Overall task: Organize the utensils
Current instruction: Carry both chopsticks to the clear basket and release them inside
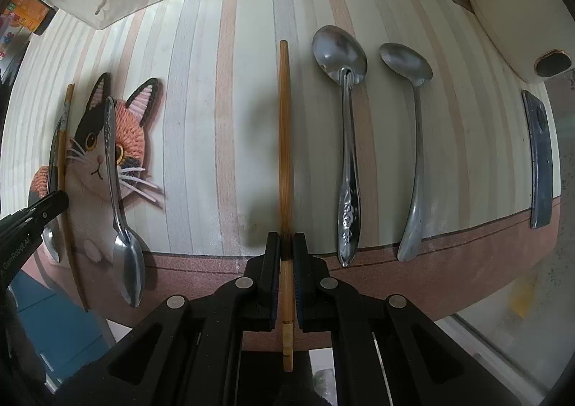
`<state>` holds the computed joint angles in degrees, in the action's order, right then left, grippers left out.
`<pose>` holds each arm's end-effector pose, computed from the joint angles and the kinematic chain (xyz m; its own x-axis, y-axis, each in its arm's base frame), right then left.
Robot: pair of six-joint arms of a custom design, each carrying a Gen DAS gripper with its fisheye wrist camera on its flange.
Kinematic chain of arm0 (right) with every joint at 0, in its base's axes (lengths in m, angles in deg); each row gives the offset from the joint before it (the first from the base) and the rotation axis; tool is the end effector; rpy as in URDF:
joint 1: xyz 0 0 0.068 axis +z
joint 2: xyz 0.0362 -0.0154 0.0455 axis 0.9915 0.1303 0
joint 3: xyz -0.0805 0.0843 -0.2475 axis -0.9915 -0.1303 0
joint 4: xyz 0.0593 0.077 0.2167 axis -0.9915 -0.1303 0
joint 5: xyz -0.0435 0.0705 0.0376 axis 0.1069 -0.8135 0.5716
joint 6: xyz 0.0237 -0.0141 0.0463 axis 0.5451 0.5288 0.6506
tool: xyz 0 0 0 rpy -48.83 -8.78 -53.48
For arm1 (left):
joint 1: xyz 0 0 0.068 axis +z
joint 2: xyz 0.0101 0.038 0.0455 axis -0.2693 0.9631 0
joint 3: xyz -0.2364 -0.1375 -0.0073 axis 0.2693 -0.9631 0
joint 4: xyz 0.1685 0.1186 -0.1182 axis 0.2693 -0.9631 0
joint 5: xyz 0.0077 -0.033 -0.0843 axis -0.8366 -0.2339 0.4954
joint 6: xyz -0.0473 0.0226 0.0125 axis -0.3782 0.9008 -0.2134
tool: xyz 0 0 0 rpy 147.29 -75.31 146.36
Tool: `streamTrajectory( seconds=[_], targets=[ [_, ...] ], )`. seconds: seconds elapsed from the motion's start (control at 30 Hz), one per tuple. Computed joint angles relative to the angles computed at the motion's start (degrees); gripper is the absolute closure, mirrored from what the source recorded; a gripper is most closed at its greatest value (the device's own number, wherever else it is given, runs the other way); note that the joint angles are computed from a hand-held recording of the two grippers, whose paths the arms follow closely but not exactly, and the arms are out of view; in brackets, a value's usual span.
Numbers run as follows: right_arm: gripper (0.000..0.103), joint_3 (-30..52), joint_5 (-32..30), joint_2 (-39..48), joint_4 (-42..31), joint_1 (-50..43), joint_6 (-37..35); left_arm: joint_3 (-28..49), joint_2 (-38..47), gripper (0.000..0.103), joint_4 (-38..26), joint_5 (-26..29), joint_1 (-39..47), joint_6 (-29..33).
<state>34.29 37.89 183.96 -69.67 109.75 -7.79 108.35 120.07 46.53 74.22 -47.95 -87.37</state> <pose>0.2589 0.1329 0.0922 -0.9971 0.0395 0.0651 0.0367 0.9984 -0.0436 0.2729 -0.1713 0.0820 -0.9940 -0.0646 -0.0881 -0.0622 0.9976 -0.0304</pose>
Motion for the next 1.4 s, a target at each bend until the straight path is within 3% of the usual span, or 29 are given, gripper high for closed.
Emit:
streamTrajectory(
  seconds=[0.2,0.5,0.67,0.93,1.2,1.4],
  targets=[
    [0.096,-1.1,0.0,-0.4,1.8,-0.5,0.1,1.9,0.0,0.099,-1.5,-1.4,-1.8,-1.1],
    [0.096,-2.4,0.2,-10.8,-1.5,-1.1,0.9,1.6,-11.8,0.099,-6.6,-7.4,-4.6,-2.5],
    [0.096,0.8,1.0,-15.7,-5.7,-0.4,1.0,1.1,-19.0,0.099,-9.1,-9.4,-4.6,-2.4],
    [0.096,9.4,0.9,-18.6,-10.3,-1.2,-0.6,6.9,-25.5,0.099,-13.8,-11.8,-2.2,0.1],
    [0.096,27.9,-0.7,-13.0,-16.1,-5.0,-5.3,23.4,-21.2,0.099,-19.0,-12.4,1.5,5.1],
    [0.096,52.8,-3.8,1.9,-22.8,-8.2,-8.9,43.2,-8.9,0.099,-25.0,-11.1,4.7,8.1]
  ],
)
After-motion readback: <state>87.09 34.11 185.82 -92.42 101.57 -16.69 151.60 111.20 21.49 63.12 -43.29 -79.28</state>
